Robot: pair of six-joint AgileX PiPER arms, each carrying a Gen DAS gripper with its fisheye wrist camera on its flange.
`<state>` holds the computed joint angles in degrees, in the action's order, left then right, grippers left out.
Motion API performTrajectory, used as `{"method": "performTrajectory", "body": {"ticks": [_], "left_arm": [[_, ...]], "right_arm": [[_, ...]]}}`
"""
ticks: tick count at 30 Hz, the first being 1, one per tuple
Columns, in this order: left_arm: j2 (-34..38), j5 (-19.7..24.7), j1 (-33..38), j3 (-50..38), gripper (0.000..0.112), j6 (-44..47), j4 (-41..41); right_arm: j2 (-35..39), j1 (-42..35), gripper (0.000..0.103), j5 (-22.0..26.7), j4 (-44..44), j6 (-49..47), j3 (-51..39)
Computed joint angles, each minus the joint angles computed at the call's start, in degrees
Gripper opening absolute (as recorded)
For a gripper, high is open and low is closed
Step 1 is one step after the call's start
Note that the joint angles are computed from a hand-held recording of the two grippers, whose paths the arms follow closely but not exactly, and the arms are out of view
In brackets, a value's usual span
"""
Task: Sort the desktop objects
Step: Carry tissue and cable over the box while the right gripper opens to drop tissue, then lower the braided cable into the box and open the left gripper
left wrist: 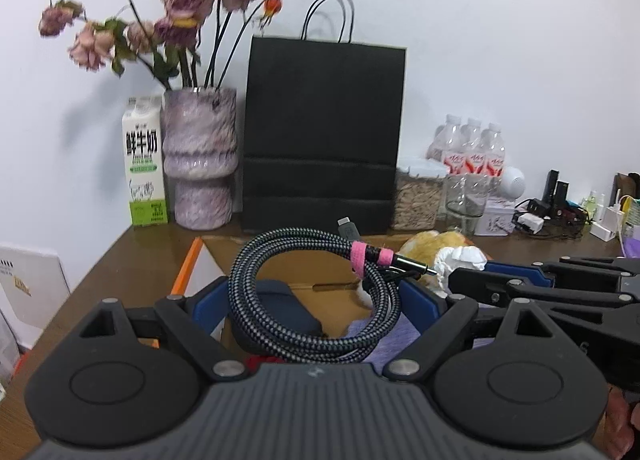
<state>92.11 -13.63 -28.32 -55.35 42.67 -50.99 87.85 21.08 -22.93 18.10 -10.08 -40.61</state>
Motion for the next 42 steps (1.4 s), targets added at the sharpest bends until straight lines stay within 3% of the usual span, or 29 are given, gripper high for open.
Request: {"method": "performTrajectory", "body": {"ticks": [4,14,16,17,20,22,24,26,42], "left_arm": [[2.6,-0.5,1.3,0.4,0.091,-8.8,9.1],[4.6,-3.5,-0.9,0.9,0.090,-3.8,6.1],[4.6,-3.0,-0.7,1.2,0.049,-7.1,10.0],[4.6,-3.5,-1.0,1.3,0.049,-5.9,8.8],[4.8,-5.7,-1.8,1.5,0.063,-1.2,3.8],[4.7,-7.3,-2.4,1.9,0.094,0.6,1.5],[4.8,-12.4,-4.3,2.3,0.103,5.7,-4.2],[4.0,-14.0,-4.4,3.3,0.103,4.1,-2.7],[2.3,-15.0,-4.2,5.2,0.103,2.8,-3.6]], "right_arm": [[2.7,-1.4,0.016,-2.5,-5.3,5.7,0.7],[4.0,-2.2,0.016,-3.8,-7.8,8.2,2.0],[4.0,-1.8,0.017,-4.0,-6.6,6.9,2.1],[3.9,-1.7,0.019,-4.2,-6.1,6.4,2.3],[3.8,-0.8,0.023,-5.2,-2.9,3.5,2.6],[3.6,-0.5,0.042,-5.2,-1.5,2.3,2.7],[3.1,0.2,0.082,-6.6,1.9,-0.2,3.5],[2.4,1.1,0.102,-8.4,5.8,-3.6,4.3],[0.8,2.8,0.103,-9.5,11.0,-8.4,5.3]]}}
